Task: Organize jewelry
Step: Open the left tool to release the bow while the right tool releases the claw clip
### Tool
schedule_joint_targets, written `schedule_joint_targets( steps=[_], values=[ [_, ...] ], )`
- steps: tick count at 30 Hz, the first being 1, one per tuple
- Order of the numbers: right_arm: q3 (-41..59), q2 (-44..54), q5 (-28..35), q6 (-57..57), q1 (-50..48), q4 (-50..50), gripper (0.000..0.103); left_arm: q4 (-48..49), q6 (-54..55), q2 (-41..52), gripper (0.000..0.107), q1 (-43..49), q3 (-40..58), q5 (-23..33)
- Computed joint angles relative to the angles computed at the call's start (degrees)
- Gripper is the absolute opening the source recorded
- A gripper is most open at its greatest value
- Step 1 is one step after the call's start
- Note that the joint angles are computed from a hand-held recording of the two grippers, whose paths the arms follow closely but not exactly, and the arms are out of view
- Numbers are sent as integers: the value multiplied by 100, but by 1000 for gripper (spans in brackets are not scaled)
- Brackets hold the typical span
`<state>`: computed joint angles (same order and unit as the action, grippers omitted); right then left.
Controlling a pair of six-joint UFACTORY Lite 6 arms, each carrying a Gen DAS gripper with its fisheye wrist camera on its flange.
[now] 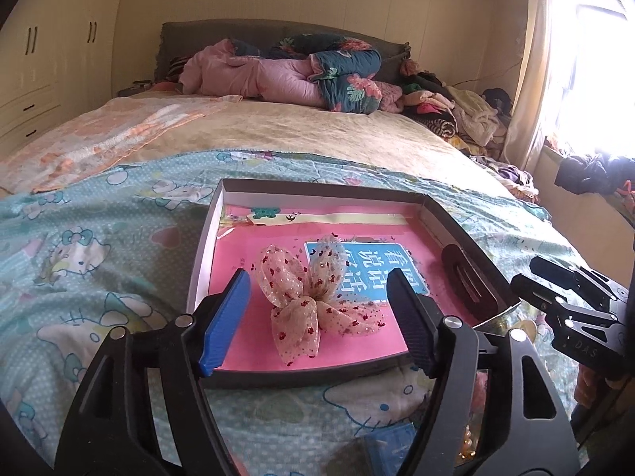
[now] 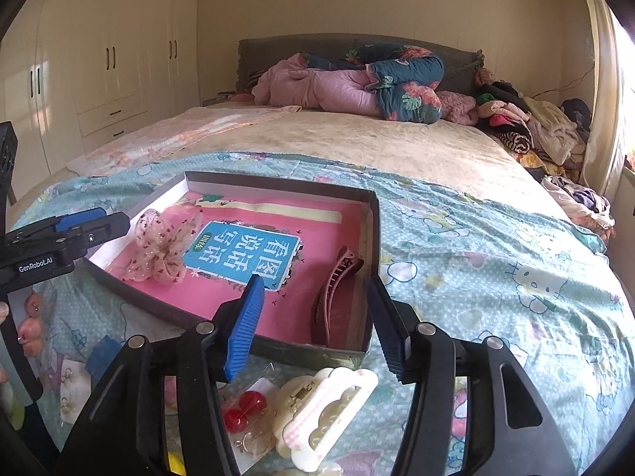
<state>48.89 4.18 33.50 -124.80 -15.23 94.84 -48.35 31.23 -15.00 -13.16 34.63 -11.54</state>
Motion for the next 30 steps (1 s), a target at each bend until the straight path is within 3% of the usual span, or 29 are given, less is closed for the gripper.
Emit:
schedule_joint_targets(
  steps=[16,30],
  values=[
    [-1108,-1555,967,506,-1143,-741,71,-2749,2628,-1530,88,-808,-776,-371],
    [-1991,-2561,1556,330,-2032,-1326,74,-4259,4029,-2464,88,-1182,-1258,-703]
  ],
)
